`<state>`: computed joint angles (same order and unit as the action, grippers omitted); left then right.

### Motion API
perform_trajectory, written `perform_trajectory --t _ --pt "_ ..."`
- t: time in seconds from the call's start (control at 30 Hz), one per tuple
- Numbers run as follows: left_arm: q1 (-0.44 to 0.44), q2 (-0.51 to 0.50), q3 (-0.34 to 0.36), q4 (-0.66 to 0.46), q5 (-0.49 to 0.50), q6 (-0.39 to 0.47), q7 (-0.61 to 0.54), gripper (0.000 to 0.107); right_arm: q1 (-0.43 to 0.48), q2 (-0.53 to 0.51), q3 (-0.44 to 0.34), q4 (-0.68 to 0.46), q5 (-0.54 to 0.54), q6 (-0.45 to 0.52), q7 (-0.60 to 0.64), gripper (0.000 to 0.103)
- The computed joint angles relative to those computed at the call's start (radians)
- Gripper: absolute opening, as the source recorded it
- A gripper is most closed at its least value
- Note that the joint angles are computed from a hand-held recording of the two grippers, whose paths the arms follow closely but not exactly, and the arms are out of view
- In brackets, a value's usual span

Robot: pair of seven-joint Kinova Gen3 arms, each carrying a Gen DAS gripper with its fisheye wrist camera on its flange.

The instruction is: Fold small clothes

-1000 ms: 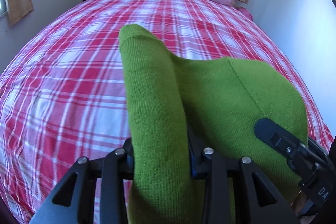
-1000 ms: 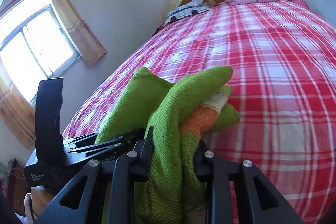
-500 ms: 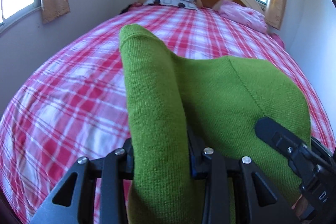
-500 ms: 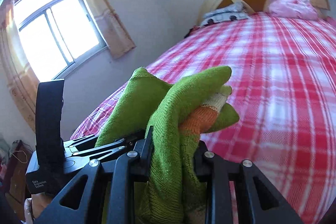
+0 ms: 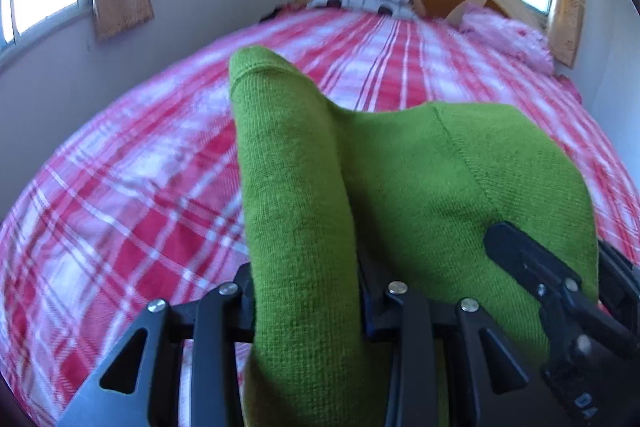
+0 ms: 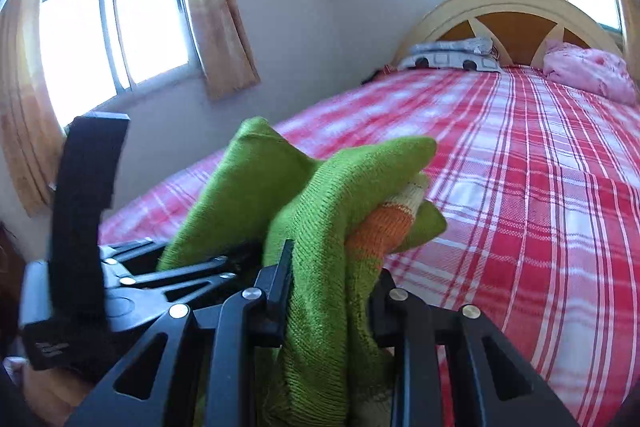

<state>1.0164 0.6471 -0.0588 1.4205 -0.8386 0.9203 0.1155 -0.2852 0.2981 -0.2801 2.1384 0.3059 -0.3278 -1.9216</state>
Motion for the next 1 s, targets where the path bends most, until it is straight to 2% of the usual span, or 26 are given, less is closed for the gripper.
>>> perform_trajectory --t 0.07,0.13,0.2,0.27,0.43,0.5,0.57,0.63,0.73,0.8,0.87,0.93,1.0 --pt "-0.013 0.002 -0.014 0.026 0.017 -0.048 0.032 0.040 -0.057 0.047 0.057 -0.049 -0.052 0.056 0.081 0.027" --pt "-0.020 -0.012 -0.014 0.051 0.007 -0.084 0.061 0.043 -0.040 0.088 0.044 -0.098 -0.106 0.138 0.119 0.027" --pt "-0.027 -0.007 -0.006 0.036 0.019 -0.073 0.042 0.045 0.043 0.128 -0.035 -0.152 -0.125 0.219 0.093 0.028" --pt "-0.030 0.005 0.000 0.012 0.034 -0.045 0.015 0.048 0.131 0.149 -0.125 -0.173 -0.101 0.253 0.081 0.028" --pt "-0.033 0.002 0.004 0.001 0.063 -0.027 -0.001 0.052 0.213 0.167 -0.214 -0.182 -0.138 0.279 0.123 0.031" --pt "-0.046 -0.010 0.013 0.003 0.080 -0.027 -0.024 0.052 0.285 0.190 -0.288 -0.198 -0.149 0.305 0.137 0.042" --pt "-0.022 -0.029 0.011 0.012 0.079 -0.009 -0.018 0.052 0.335 0.193 -0.337 -0.199 -0.174 0.329 0.162 0.046" --pt "0.012 -0.043 0.008 0.024 0.056 0.019 0.002 0.052 0.406 0.156 -0.405 -0.152 -0.179 0.329 0.156 0.047" --pt "0.065 -0.063 0.014 0.054 0.008 0.055 0.059 0.060 0.545 0.089 -0.532 -0.028 -0.114 0.232 0.052 0.047" --pt "0.078 -0.067 0.028 0.067 -0.016 0.058 0.091 0.063 0.607 0.071 -0.591 0.028 -0.080 0.187 0.028 0.055" --pt "0.087 -0.060 0.040 0.068 -0.034 0.061 0.117 0.067 0.596 0.065 -0.586 0.036 -0.111 0.202 0.067 0.056" --pt "0.085 -0.037 0.053 0.041 -0.034 0.089 0.105 0.073 0.547 0.085 -0.546 0.017 -0.146 0.235 0.103 0.056" --pt "0.077 -0.014 0.062 0.012 -0.020 0.112 0.073 0.074 0.572 0.128 -0.572 0.010 -0.118 0.236 0.075 0.058"
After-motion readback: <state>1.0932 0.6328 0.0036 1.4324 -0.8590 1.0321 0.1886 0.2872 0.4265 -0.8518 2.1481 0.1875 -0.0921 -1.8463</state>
